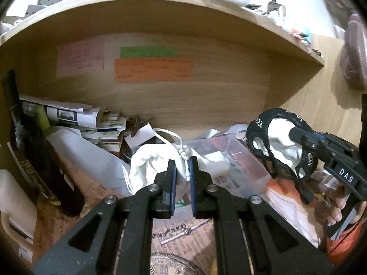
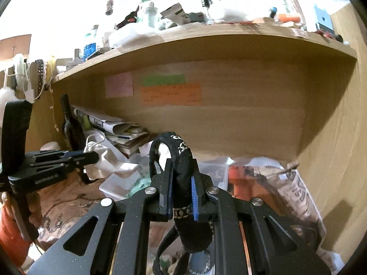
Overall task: Organize soft objects
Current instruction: 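Place the white cloth in the box with the left tool while the right tool drops the black fabric in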
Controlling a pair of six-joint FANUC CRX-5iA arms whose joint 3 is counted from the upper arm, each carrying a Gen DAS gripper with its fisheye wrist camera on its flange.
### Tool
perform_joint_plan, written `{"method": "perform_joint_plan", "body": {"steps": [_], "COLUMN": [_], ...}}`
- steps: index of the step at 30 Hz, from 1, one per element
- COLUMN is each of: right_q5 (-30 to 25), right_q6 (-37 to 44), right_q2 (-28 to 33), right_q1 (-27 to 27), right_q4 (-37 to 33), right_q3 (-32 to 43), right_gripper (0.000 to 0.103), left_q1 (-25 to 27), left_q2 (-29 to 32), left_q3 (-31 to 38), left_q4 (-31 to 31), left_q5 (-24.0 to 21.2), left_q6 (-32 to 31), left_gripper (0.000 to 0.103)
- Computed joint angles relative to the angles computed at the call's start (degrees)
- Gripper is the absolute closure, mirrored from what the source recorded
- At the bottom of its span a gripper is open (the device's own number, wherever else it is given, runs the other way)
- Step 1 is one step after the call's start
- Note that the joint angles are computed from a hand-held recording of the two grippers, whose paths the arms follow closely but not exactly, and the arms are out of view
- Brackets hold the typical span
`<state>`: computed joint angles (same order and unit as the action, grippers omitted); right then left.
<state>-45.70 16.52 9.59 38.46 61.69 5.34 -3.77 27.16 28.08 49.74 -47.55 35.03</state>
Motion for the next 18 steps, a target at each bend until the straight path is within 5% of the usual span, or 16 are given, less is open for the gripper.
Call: {"method": "perform_joint_plan", "body": {"steps": [18], "right_q5": [-4.96], "right_q6": [22.72], "right_q2": [13.6], "right_q1": [-3.81], "right_q4": [-20.56], "right_q3": [19.18], "right_gripper": [0.092], "left_q1": [-1.4], "left_q2": [17.3], "left_q3": [27.67], "left_q4": [-14.29], "left_q5": [-13.28], "left_q6": [16.21], "left_gripper": [0.094]}}
